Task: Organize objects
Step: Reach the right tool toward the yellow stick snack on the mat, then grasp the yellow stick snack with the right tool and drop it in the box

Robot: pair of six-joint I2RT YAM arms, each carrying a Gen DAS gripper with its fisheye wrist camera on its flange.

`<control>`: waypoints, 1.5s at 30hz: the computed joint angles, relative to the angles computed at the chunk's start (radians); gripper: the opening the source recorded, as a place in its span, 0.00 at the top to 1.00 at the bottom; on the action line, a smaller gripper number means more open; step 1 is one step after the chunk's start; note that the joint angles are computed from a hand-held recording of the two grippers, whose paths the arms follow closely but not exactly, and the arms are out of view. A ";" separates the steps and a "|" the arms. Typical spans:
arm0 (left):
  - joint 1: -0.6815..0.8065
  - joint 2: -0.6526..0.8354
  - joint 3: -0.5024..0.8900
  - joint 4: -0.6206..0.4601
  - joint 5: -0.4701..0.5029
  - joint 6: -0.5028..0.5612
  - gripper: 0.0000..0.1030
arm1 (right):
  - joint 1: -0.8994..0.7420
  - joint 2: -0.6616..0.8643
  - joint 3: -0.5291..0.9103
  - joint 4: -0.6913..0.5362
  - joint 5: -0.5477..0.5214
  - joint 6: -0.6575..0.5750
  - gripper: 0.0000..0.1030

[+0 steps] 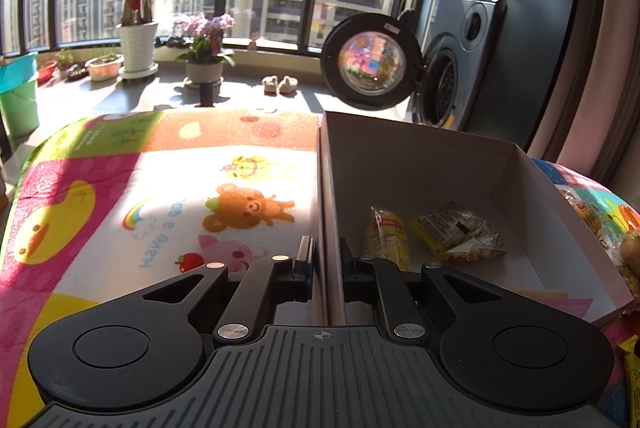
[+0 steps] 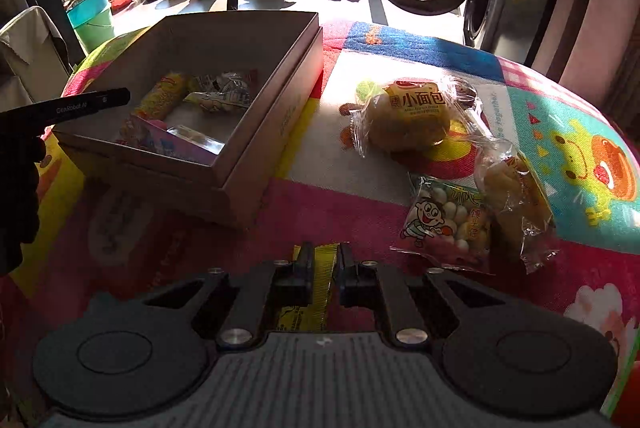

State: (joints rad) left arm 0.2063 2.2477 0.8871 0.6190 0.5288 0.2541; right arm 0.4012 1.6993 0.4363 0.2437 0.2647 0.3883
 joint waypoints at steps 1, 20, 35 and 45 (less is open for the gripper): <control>0.000 0.000 0.000 0.000 0.000 0.000 0.88 | 0.012 -0.026 -0.028 -0.007 0.028 0.008 0.87; 0.002 -0.002 -0.004 0.005 0.000 0.003 0.88 | 0.275 -0.021 -0.120 0.037 0.056 0.262 0.69; 0.003 -0.005 -0.011 0.014 0.000 0.005 0.88 | 0.405 -0.318 0.018 -0.303 0.092 0.267 0.87; 0.002 -0.004 -0.011 0.011 0.007 0.000 0.87 | 0.357 -0.318 0.185 -0.442 0.127 0.118 0.90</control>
